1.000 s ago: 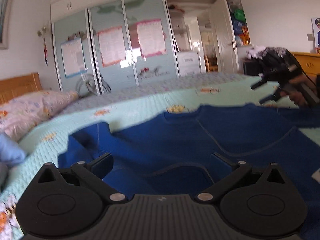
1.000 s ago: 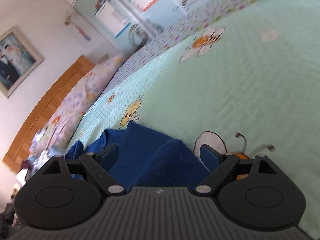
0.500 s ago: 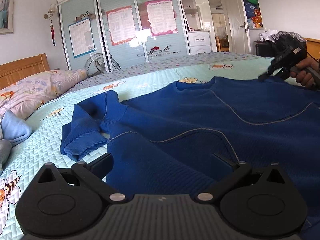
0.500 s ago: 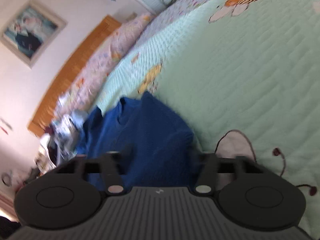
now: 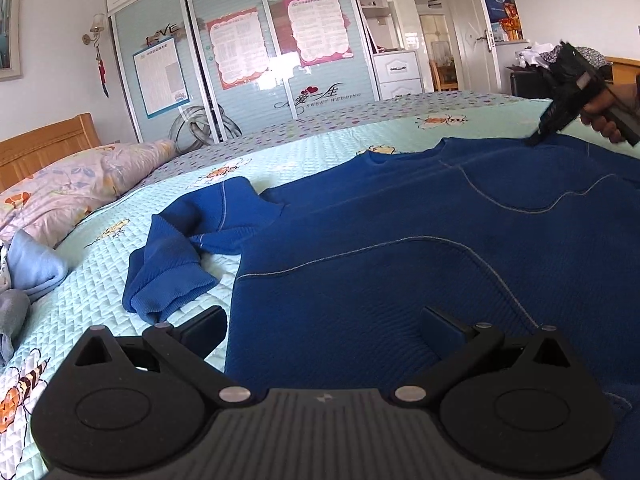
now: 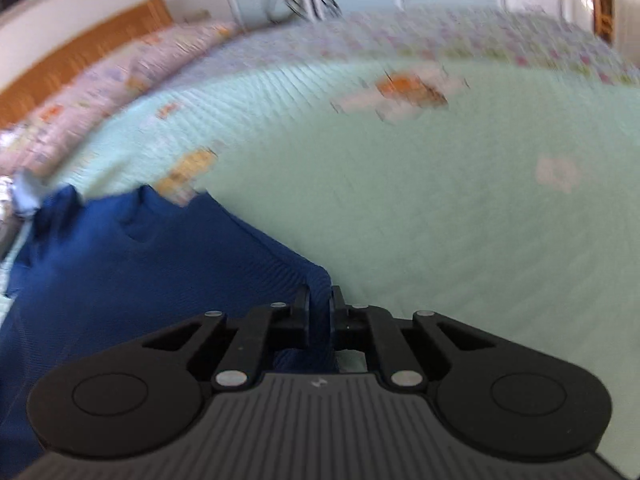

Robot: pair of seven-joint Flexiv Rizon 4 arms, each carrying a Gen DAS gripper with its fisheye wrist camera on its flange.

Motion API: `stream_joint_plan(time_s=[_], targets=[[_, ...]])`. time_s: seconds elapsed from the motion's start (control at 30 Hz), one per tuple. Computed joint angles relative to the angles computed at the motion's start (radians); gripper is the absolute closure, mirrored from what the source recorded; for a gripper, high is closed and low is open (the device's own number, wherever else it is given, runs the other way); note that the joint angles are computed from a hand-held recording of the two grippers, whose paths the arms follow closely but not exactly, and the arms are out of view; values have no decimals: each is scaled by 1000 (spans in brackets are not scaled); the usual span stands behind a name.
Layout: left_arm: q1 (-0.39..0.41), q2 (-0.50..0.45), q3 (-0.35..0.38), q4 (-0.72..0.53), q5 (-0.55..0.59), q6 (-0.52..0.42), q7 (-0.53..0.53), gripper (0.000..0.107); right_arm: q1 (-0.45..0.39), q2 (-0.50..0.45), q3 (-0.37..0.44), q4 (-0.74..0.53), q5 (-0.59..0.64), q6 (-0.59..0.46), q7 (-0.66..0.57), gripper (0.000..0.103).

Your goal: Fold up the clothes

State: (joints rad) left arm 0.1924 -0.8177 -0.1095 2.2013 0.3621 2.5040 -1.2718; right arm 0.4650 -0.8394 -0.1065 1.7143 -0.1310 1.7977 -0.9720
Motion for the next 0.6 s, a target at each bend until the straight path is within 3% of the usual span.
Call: stream_joint_plan(time_s=[0.03, 0.07, 0.1, 0.2, 0.3, 0.43, 0.53, 0.6], targets=[[1, 2, 0, 2, -1, 0, -1, 5, 27, -12, -28, 1, 26, 12, 19, 87], [1, 5, 3, 4, -1, -2, 0, 4, 45, -17, -40, 7, 71, 48, 52, 78], [2, 8, 7, 8, -1, -3, 3, 4, 85, -13, -76, 25, 137, 79, 93, 63], [0, 15, 17, 22, -10, 15, 8, 4, 222, 9, -202, 99, 330, 137, 182, 46], [9, 25, 14, 39, -6, 34, -6, 5, 212, 92, -149, 235, 357, 204, 165, 40], [26, 47, 3, 59, 21, 39, -31, 5, 282, 221, -141, 460, 446, 248, 109, 36], [25, 61, 3, 72, 34, 51, -41, 5, 377, 284, -146, 617, 633, 366, 96, 35], [17, 68, 5, 78, 37, 61, -43, 5, 399, 292, -82, 697, 763, 500, 124, 32]])
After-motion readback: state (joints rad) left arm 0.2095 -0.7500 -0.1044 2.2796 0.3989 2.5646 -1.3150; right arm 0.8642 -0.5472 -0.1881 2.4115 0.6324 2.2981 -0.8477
